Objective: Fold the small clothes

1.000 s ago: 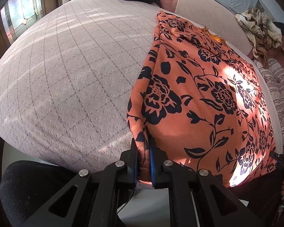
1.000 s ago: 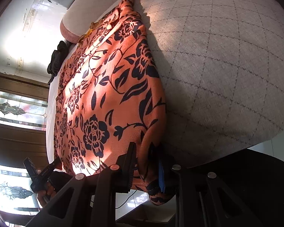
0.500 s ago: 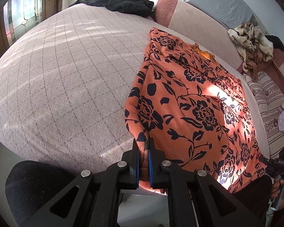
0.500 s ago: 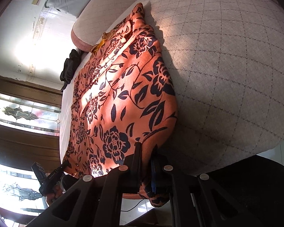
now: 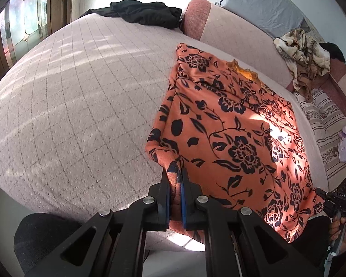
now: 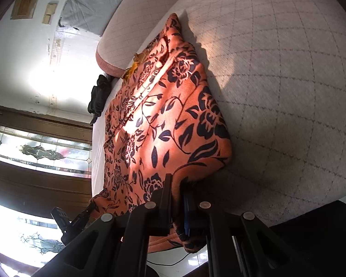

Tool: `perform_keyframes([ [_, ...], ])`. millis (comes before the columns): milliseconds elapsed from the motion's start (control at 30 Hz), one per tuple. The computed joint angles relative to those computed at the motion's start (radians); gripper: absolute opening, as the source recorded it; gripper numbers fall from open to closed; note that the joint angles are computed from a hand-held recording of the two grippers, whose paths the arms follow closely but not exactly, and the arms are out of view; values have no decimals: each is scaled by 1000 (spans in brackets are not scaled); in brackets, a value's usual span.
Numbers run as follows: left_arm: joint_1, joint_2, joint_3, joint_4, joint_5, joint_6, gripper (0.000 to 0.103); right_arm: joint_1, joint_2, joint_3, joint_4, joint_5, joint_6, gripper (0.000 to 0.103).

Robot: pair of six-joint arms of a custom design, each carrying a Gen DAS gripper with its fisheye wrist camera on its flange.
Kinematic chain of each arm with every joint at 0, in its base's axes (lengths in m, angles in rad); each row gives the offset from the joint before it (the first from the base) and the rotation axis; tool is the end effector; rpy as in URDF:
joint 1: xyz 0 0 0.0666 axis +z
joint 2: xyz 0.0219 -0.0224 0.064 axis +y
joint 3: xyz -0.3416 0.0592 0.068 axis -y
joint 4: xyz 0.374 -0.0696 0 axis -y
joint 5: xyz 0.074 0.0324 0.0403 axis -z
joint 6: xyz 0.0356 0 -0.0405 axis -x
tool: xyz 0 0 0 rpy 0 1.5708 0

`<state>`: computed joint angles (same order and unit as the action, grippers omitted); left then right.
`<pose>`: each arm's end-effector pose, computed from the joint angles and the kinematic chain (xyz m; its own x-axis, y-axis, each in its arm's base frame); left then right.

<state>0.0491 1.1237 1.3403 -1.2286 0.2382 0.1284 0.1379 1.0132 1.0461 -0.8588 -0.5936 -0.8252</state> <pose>0.3582 0.0088 0.4562 -0.8498 -0.1663 -0.5002 -0.0318 0.9634 -0.2663 0.3367 0.0664 0.3925 -0.8537 0.4964 -0.1578 0.2029 0.5959 0.7770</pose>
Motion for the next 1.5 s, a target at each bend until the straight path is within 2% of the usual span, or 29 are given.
perform_keyframes([
  [200,1,28,63,6,16,-12,7,-17,20,4,37,-39,-7,8],
  [400,-30,161,263,69,35,-6,7,-44,114,99,156,-102,-51,8],
  [500,-43,293,439,101,38,-5,7,-65,218,216,226,-96,-54,8],
  [600,-64,470,663,130,11,16,8,-91,363,381,308,-36,-62,8],
  [667,-83,654,881,74,-53,19,13,-105,483,504,357,23,-97,11],
  [700,-91,760,1007,20,-102,32,16,-109,546,561,372,44,-109,13],
  [733,-96,868,1132,-51,-157,53,37,-113,622,628,360,25,-114,28],
  [767,-96,953,1221,-118,-196,66,54,-113,689,700,298,23,-98,69],
  [800,-91,1000,1260,-165,-224,82,54,-101,718,737,222,107,-77,82],
  [833,-83,1007,1248,-181,-238,98,54,-88,712,724,196,186,-66,83],
  [867,-72,977,1187,-169,-242,119,54,-85,685,674,220,186,-69,83],
  [900,-62,914,1074,-112,-237,131,54,-84,638,590,282,174,-89,83],
  [933,-52,840,949,-41,-235,133,54,-84,590,519,302,177,-73,83],
  [1033,-24,646,664,105,-203,169,56,-58,459,350,291,175,12,83],
  [1100,-19,533,515,171,-173,208,58,-36,385,254,293,159,29,83],
  [1167,-36,453,407,221,-148,252,64,-18,345,189,305,143,-7,83],
  [1233,-64,426,353,236,-112,281,65,-2,354,167,315,118,-62,83],
  [1300,-95,444,343,219,-102,292,65,16,375,165,338,138,-114,83],
  [1400,-132,514,392,158,-131,326,65,37,419,204,375,195,-194,83],
  [1433,-138,526,399,162,-147,347,65,40,433,212,399,198,-229,83],
  [1500,-149,543,414,195,-185,376,67,47,458,236,396,255,-300,83],
])
